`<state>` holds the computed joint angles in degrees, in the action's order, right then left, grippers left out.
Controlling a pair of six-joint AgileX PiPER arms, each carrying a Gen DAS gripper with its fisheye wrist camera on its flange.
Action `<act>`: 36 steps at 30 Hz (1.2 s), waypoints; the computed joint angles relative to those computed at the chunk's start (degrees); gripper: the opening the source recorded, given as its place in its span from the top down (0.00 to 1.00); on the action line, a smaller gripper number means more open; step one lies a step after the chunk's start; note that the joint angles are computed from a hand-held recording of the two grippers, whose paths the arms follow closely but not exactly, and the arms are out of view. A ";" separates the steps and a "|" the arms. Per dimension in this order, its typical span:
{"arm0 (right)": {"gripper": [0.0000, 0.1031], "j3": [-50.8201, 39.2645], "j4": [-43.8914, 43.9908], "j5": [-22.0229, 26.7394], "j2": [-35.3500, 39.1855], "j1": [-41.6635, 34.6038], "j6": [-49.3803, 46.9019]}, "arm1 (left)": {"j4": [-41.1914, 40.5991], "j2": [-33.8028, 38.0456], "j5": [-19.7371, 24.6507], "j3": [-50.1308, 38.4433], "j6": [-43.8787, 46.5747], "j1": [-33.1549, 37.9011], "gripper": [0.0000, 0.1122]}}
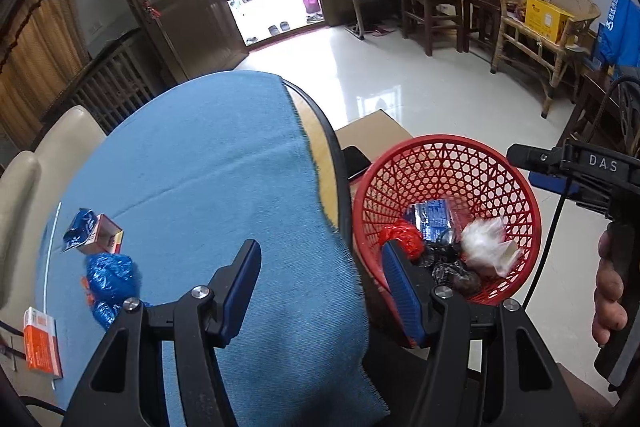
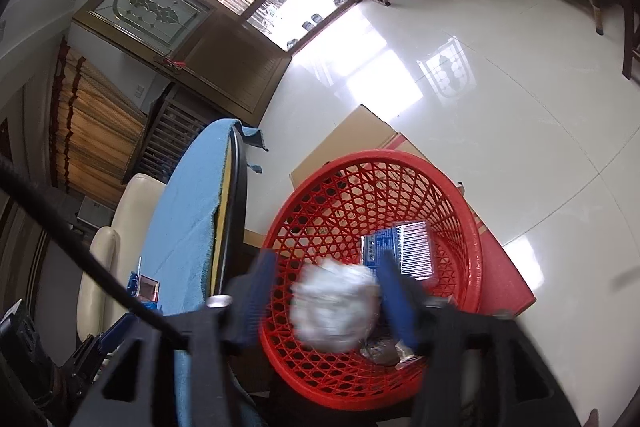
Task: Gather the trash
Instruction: 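Open both tools over the red basket to drop the red bag and tissue, then move both open tools back over the table toward the blue bags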
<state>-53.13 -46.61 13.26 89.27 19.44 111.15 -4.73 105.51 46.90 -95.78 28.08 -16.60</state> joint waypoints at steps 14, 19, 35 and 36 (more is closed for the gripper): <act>0.36 -11.92 4.96 9.58 3.87 8.55 -10.90 | -4.31 -5.41 -4.20 7.10 3.28 7.61 0.43; 0.36 -15.42 5.52 11.91 5.52 10.85 -13.55 | -6.42 -6.38 -5.72 9.33 5.26 11.81 0.43; 0.36 -39.45 22.91 18.16 21.38 14.28 -39.10 | -8.35 0.62 -4.44 5.39 4.37 31.36 0.43; 0.37 -42.24 24.54 18.97 23.01 14.49 -41.55 | -8.13 1.58 -3.94 4.21 3.71 32.33 0.43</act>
<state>-95.37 -22.07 32.23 112.28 33.93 69.60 -12.86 107.09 42.95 -91.57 31.79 15.74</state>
